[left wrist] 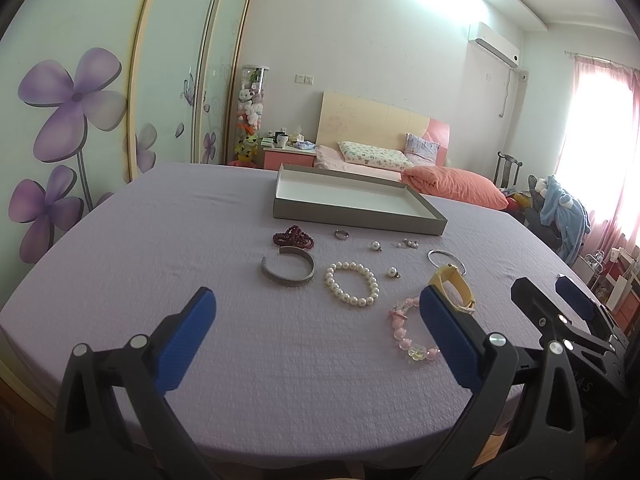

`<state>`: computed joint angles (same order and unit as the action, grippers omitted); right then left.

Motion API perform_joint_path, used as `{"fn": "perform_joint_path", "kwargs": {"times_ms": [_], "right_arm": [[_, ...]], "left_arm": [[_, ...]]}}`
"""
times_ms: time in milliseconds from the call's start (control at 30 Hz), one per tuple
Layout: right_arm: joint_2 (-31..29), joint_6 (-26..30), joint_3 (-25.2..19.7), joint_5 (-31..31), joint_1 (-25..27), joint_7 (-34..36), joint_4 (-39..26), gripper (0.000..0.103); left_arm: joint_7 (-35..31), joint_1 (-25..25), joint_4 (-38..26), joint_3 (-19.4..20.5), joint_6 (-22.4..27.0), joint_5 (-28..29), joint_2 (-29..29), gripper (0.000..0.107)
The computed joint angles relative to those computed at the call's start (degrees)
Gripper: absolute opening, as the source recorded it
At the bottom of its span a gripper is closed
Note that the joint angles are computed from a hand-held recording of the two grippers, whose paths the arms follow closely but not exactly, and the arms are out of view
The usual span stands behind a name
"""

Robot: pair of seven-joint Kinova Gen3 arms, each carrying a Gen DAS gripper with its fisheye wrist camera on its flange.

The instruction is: Organize jewelry

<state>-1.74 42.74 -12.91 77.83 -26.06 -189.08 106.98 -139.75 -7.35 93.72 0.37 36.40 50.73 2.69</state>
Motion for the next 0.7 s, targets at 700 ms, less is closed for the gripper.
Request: {"fn": "perform_joint_path", "kwargs": {"times_ms": [700], "right_arm": [[-0.1,-0.1,-0.1,-0.6,0.1,0.6,-0.3,0.102]], "left_arm": [[0.2,0.2,0.8,0.0,-0.9,-0.3,-0.1,0.101]]}}
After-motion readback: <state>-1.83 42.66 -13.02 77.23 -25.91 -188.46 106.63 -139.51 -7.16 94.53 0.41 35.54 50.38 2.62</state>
